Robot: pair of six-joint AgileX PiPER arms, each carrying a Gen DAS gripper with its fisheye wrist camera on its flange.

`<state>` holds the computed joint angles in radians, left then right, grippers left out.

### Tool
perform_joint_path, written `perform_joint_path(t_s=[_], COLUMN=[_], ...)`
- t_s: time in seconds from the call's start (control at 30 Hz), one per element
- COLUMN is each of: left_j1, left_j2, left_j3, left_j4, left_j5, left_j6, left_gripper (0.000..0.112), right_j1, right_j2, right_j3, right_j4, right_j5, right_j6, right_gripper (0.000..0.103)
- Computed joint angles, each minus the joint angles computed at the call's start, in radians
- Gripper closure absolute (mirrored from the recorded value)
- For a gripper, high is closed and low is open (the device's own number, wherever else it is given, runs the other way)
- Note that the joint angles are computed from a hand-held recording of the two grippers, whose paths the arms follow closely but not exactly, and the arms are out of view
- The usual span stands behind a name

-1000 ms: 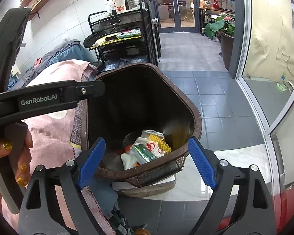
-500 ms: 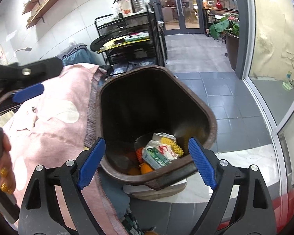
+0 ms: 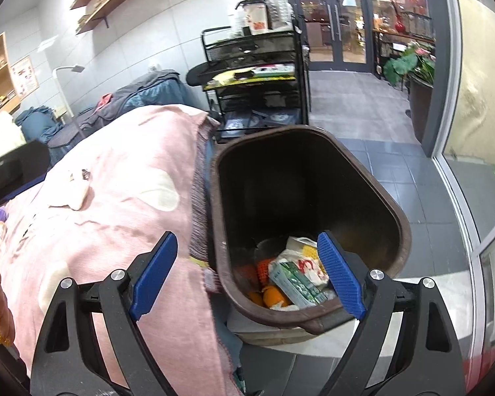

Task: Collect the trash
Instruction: 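Move both tools back over the table toward the remaining paper and tissue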

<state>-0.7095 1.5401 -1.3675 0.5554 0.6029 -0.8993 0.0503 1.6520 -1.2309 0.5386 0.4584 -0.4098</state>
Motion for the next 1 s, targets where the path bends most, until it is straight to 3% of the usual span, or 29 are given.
perform_joint_path(t_s=[0.5, 0.73, 1.0], left_j1=[0.096, 0.189, 0.335], left_j2=[-0.256, -0.377, -0.511], left_j3=[0.277, 0.386, 0.496], left_j4=[0.092, 0.073, -0.008], left_j5=[0.032, 0.068, 0.089], left_j6=[-0.170, -0.157, -0.080], left_gripper=[0.015, 0.016, 0.016], right_j1=[0.147, 0.229, 0.338], right_j2=[0.051, 0.133, 0.265], right_j3=[-0.149, -0.296, -0.528], right_j4=[0.063, 0.068, -0.027], right_j5=[0.074, 0.193, 0.324], right_j6=[-0.071, -0.070, -0.007], right_gripper=[0.017, 0.017, 0.017])
